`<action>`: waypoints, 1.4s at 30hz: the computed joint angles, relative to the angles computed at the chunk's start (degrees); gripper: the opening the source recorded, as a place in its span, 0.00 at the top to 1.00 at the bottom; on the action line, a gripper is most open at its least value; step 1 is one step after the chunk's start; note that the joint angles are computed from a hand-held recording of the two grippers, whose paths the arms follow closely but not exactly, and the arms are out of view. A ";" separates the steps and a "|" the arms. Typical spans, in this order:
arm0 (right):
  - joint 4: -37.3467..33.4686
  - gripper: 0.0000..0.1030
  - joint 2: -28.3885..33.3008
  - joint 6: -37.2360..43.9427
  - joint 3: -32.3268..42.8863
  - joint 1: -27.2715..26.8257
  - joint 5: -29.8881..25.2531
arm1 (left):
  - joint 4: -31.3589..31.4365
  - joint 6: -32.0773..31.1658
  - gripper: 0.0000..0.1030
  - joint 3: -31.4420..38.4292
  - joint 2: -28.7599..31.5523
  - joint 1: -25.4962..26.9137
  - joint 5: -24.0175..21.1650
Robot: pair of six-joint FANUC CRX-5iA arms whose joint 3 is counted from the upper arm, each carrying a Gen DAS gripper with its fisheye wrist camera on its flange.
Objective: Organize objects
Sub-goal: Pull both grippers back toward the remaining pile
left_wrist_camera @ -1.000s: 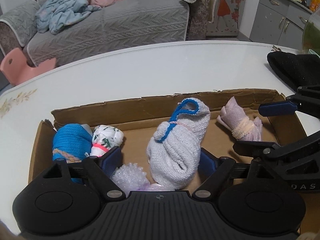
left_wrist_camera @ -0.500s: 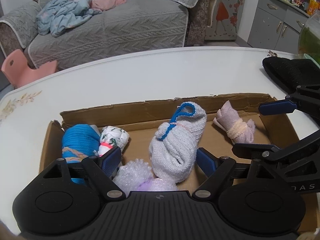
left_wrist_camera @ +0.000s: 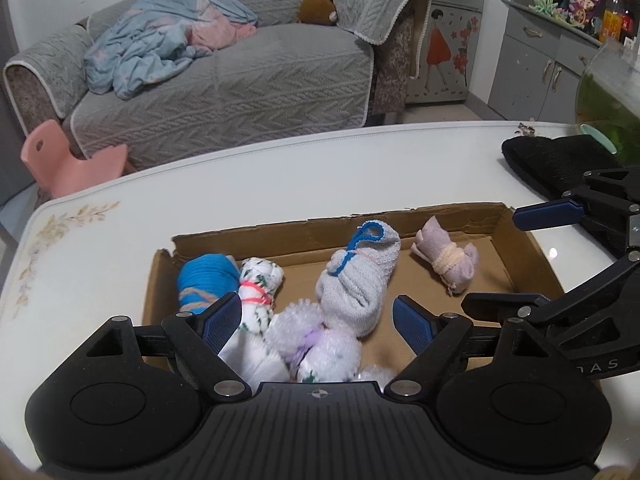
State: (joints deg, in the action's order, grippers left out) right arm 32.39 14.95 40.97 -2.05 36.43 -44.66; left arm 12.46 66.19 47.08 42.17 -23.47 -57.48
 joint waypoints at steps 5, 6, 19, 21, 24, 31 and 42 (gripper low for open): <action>3.29 0.22 -2.37 -4.19 -2.91 1.77 0.97 | 3.87 -4.00 0.12 -11.47 -7.15 1.65 6.20; 4.24 0.22 -3.01 -5.62 -3.78 2.28 1.12 | 4.37 -4.86 0.11 -13.91 -8.69 1.91 7.68; 25.98 0.14 -14.36 -33.82 -23.80 11.05 7.18 | 26.15 -29.69 0.05 -55.17 -31.00 6.15 31.39; 31.60 0.12 -15.76 -40.78 -27.35 12.88 7.20 | 30.83 -33.52 0.05 -60.93 -33.62 6.56 33.94; 39.30 0.06 -16.04 -48.99 -31.32 16.11 5.29 | 37.48 -38.19 0.05 -67.84 -36.43 6.61 36.09; 46.38 0.06 -11.73 -55.40 -33.61 20.34 1.72 | 42.85 -39.34 0.05 -73.88 -38.07 7.10 35.52; 48.17 0.22 -9.96 -61.97 -34.83 19.49 1.76 | 44.05 -40.34 0.05 -74.37 -36.20 5.11 39.04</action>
